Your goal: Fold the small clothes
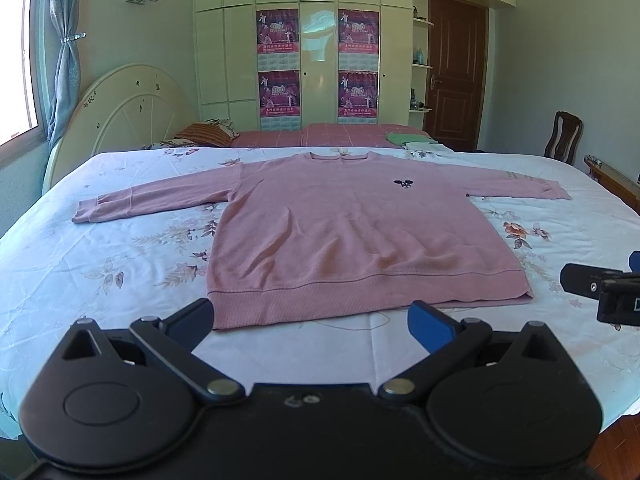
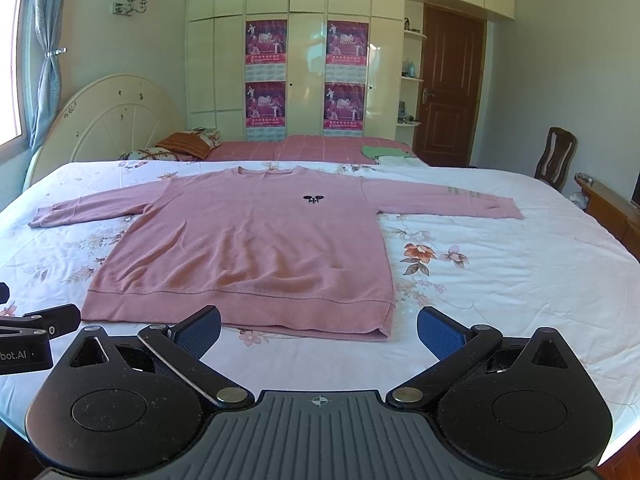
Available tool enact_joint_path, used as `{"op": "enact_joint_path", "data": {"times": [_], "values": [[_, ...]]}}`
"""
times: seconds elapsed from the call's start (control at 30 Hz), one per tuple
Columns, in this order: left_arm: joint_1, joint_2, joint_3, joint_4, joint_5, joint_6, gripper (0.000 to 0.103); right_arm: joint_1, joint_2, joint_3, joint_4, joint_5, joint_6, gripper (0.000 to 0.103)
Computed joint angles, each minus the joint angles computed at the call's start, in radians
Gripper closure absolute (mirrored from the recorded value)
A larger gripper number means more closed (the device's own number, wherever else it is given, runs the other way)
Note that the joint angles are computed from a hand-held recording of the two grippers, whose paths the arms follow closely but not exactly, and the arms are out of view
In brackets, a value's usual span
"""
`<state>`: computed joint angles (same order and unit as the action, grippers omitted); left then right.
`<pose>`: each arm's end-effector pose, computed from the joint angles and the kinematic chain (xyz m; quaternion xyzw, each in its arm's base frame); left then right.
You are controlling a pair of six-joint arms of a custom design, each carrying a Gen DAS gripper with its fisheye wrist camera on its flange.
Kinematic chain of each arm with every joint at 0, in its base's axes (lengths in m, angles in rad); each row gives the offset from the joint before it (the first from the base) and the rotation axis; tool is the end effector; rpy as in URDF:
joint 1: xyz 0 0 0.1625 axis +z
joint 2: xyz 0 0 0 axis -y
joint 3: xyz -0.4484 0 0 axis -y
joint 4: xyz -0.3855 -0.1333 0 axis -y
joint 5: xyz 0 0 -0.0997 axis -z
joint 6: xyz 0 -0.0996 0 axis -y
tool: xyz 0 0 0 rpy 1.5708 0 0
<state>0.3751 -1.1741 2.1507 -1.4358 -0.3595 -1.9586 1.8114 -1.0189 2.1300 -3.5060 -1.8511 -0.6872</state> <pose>-0.2909 -0.3580 0.1518 0.0188 0.7600 -0.4864 0.4307 0.2324 -0.5032 0.2070 0.3559 -0.8365 0.3584 0.2126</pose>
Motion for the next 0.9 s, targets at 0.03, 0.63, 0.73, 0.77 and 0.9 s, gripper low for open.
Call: {"op": "enact_joint_path", "data": {"times": [0.03, 0.63, 0.73, 0.77, 0.9], "values": [[0.0, 0.0, 0.0, 0.004, 0.0, -0.003, 0.0, 0.001, 0.0, 0.0, 0.001, -0.001, 0.0, 0.0], [-0.004, 0.007, -0.007, 0.02, -0.005, -0.02, 0.0, 0.001, -0.005, 0.002, 0.003, 0.003, 0.0, 0.0], [-0.005, 0.013, -0.013, 0.031, -0.003, -0.028, 0.0, 0.001, -0.008, 0.002, 0.006, 0.006, 0.0, 0.0], [-0.005, 0.012, -0.012, 0.03, -0.004, -0.028, 0.0, 0.001, -0.008, 0.002, 0.007, 0.008, -0.001, 0.0], [-0.001, 0.015, -0.013, -0.002, -0.005, 0.001, 0.0, 0.004, -0.006, -0.009, 0.013, 0.008, -0.008, 0.0]]}}
